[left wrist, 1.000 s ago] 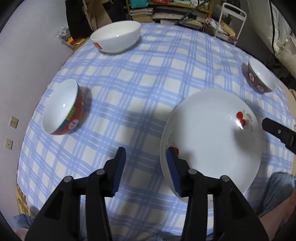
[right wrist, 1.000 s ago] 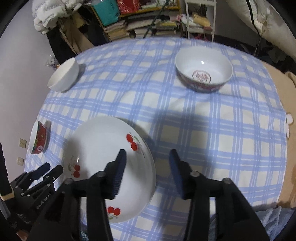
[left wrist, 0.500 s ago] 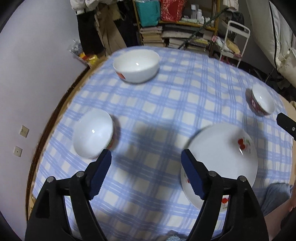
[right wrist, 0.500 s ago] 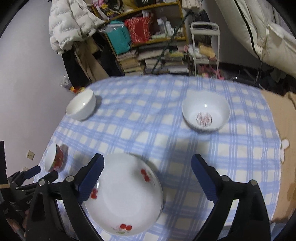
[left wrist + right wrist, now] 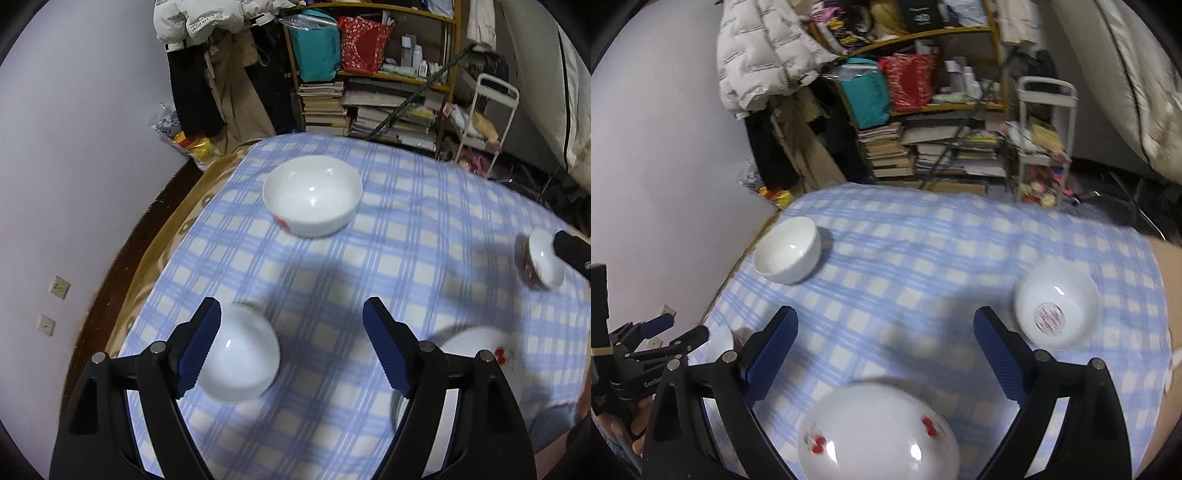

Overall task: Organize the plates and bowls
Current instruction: 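Move both grippers toward the rim of the large plain white bowl, then close the left gripper on the bowl rim while the right gripper grips the opposite rim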

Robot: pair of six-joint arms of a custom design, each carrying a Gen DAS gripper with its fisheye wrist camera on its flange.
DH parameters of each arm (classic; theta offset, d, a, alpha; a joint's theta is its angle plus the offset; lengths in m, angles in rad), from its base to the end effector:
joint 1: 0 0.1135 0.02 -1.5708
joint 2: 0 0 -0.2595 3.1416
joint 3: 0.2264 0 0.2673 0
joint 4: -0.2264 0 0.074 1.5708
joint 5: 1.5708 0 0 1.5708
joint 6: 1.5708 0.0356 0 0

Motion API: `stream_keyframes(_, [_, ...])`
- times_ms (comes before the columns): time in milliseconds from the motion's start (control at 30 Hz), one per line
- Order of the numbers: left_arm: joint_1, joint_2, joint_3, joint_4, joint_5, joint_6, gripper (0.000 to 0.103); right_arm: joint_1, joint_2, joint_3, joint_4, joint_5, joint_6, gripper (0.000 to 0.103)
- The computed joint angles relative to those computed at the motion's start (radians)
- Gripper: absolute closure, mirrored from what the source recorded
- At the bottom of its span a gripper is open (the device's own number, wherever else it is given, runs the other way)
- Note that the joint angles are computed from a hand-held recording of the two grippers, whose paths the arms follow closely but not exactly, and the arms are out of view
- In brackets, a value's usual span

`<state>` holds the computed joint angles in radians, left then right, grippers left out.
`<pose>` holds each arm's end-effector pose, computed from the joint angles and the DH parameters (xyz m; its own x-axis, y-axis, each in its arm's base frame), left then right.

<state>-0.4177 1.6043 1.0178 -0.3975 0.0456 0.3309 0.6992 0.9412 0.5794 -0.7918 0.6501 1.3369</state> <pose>0.3097 -0.1392 0.1874 -0.5807 0.6128 -0.5360 0.6524 0.7441 0.1440 0.1467 0.0952 0.1936 -0.4779 0.6098 -0.6322 0.6054 0.7502 0.2659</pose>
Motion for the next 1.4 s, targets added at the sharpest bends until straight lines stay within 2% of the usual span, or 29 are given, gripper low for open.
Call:
stream_keyframes(100, [-0.011, 0.061, 0.048, 0.043, -0.027, -0.010, 0.025, -0.103, 0.079, 0.024, 0.150, -0.038, -0.177, 0.003])
stream_keyframes(400, [-0.015, 0.308, 0.279, 0.082, -0.087, -0.039, 0.025, -0.342, 0.340, 0.114, 0.511, -0.214, -0.508, 0.003])
stream_keyframes(567, [-0.024, 0.451, 0.386, 0.130, -0.147, -0.059, 0.025, -0.434, 0.490, 0.171, 0.611, -0.294, -0.583, 0.003])
stream_keyframes(700, [-0.019, 0.558, 0.495, 0.076, -0.128, -0.081, 0.025, -0.482, 0.611, 0.214, 0.674, -0.351, -0.608, 0.003])
stream_keyframes(900, [-0.022, 0.666, 0.603, 0.054, -0.133, -0.092, 0.025, -0.523, 0.759, 0.296, 0.716, -0.413, -0.656, 0.003])
stream_keyframes(967, [-0.027, 0.705, 0.656, 0.028, -0.137, -0.084, 0.025, -0.528, 0.805, 0.327, 0.723, -0.427, -0.666, 0.003])
stream_keyframes(1100, [-0.025, 0.825, 0.845, -0.115, -0.124, -0.096, 0.025, -0.552, 0.918, 0.415, 0.713, -0.505, -0.659, 0.003])
stream_keyframes(1200, [-0.016, 0.937, 1.021, -0.254, -0.097, -0.111, 0.046, -0.567, 0.994, 0.479, 0.693, -0.571, -0.655, 0.003])
stream_keyframes(1233, [-0.012, 0.974, 1.082, -0.304, -0.084, -0.117, 0.054, -0.569, 1.010, 0.490, 0.695, -0.587, -0.647, 0.004])
stream_keyframes(1267, [-0.006, 1.025, 1.161, -0.360, -0.065, -0.129, 0.058, -0.573, 1.023, 0.499, 0.695, -0.601, -0.641, 0.010])
stream_keyframes(1400, [0.000, 1.130, 1.325, -0.465, -0.031, -0.145, 0.063, -0.576, 1.111, 0.602, 0.621, -0.619, -0.656, 0.025])
